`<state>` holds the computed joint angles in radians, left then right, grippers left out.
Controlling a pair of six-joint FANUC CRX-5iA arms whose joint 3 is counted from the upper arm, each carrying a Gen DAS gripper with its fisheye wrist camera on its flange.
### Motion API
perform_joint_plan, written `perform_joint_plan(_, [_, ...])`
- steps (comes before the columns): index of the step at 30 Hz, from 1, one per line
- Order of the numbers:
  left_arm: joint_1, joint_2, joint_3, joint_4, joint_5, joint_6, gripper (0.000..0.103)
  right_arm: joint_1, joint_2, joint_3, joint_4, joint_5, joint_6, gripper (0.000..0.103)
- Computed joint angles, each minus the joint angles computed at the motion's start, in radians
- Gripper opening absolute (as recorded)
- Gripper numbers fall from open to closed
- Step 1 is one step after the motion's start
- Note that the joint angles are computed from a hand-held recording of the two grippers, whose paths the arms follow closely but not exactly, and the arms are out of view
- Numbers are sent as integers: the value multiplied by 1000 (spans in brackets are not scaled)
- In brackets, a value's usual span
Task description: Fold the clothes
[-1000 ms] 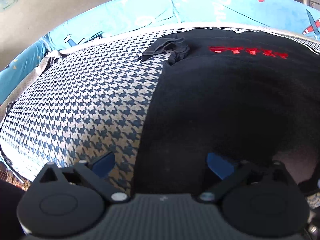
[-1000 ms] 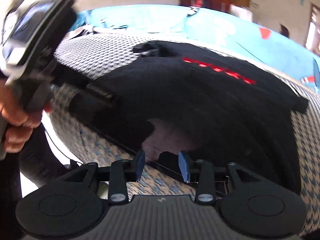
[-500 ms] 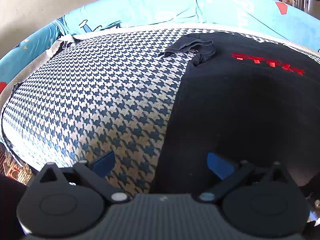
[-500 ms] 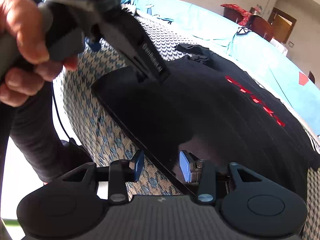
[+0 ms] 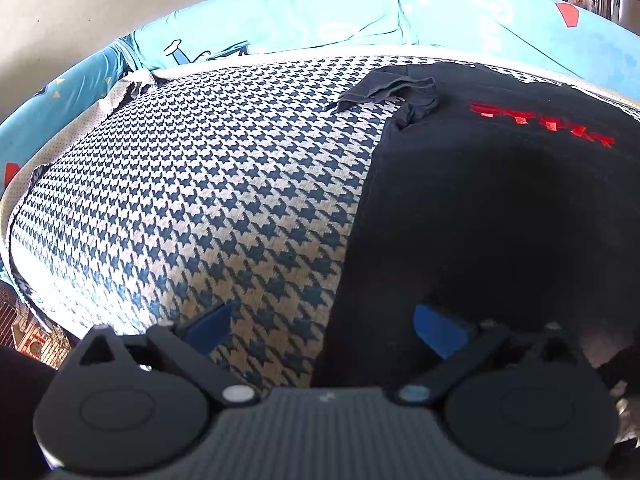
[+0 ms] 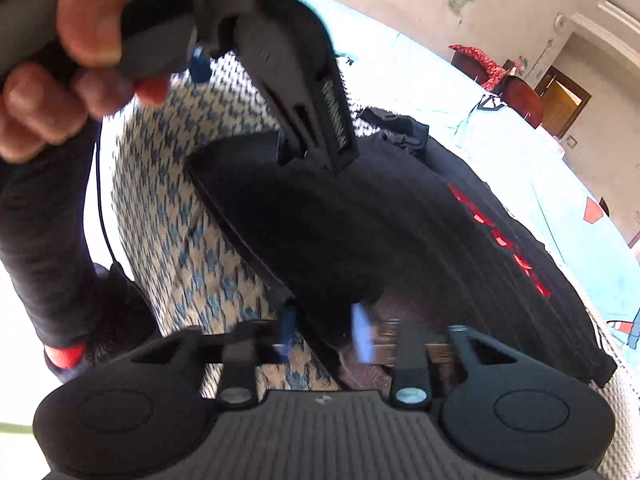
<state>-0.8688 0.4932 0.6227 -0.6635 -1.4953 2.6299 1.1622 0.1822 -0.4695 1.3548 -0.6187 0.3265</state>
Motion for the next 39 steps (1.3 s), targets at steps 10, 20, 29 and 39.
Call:
perform_joint_plan(10, [-14, -10, -4, -50, -24, 67, 103, -55, -93, -27, -154, 258, -39, 6])
perform_joint_plan(20, [-9, -2, 8, -51, -53, 76, 103, 7, -73, 53, -504, 192, 257, 11])
perform_joint_plan(29, [11, -15, 34, -65, -74, 32, 103, -13, -93, 18, -369, 276, 141, 11])
perform_joint_plan(39, [26, -71, 1, -92, -66, 20, 103, -36, -21, 67, -220, 329, 126, 25])
